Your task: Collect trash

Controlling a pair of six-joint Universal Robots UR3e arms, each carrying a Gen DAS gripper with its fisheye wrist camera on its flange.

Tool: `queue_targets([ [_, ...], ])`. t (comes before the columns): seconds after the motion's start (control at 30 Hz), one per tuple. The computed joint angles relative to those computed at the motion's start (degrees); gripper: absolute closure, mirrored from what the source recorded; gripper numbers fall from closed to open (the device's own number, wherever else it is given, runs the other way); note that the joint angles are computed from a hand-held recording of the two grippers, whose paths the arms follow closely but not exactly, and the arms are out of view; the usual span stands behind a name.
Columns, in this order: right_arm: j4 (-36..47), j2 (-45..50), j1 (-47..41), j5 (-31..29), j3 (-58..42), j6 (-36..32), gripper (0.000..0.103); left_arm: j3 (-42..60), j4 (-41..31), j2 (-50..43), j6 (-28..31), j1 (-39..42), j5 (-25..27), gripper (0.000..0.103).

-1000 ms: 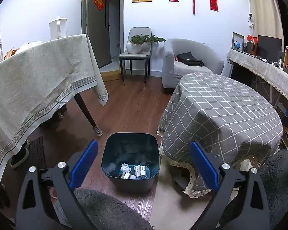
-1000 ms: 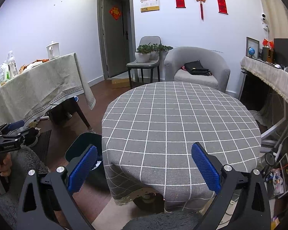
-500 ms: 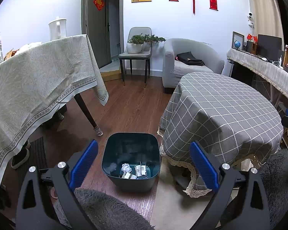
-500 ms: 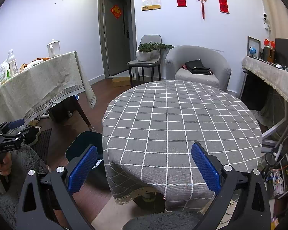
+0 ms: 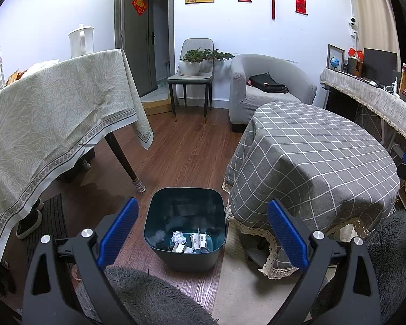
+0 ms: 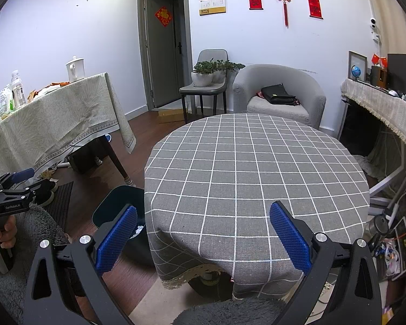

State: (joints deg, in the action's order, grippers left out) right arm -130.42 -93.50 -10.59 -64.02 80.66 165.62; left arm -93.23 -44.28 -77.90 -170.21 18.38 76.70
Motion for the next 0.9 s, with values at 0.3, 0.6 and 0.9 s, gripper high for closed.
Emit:
queue_targets([
  [0.3, 0.0, 0.1, 0.1, 0.0, 0.0, 0.1, 0.004, 0.1, -0.1, -0.1, -0.1, -0.2, 0.1, 0.005],
  [0.6, 0.3, 0.3, 0.3, -0.4, -0.4, 0.1, 0.004, 0.0, 0.0, -0.1, -0.1, -0.2, 0.2, 0.005],
  [0.9, 0.4, 0.3, 0.7, -0.6, -0.7, 0.4, 0.004, 0.2, 0.0, -0.1, -0.3, -0.5, 0.5, 0.005],
])
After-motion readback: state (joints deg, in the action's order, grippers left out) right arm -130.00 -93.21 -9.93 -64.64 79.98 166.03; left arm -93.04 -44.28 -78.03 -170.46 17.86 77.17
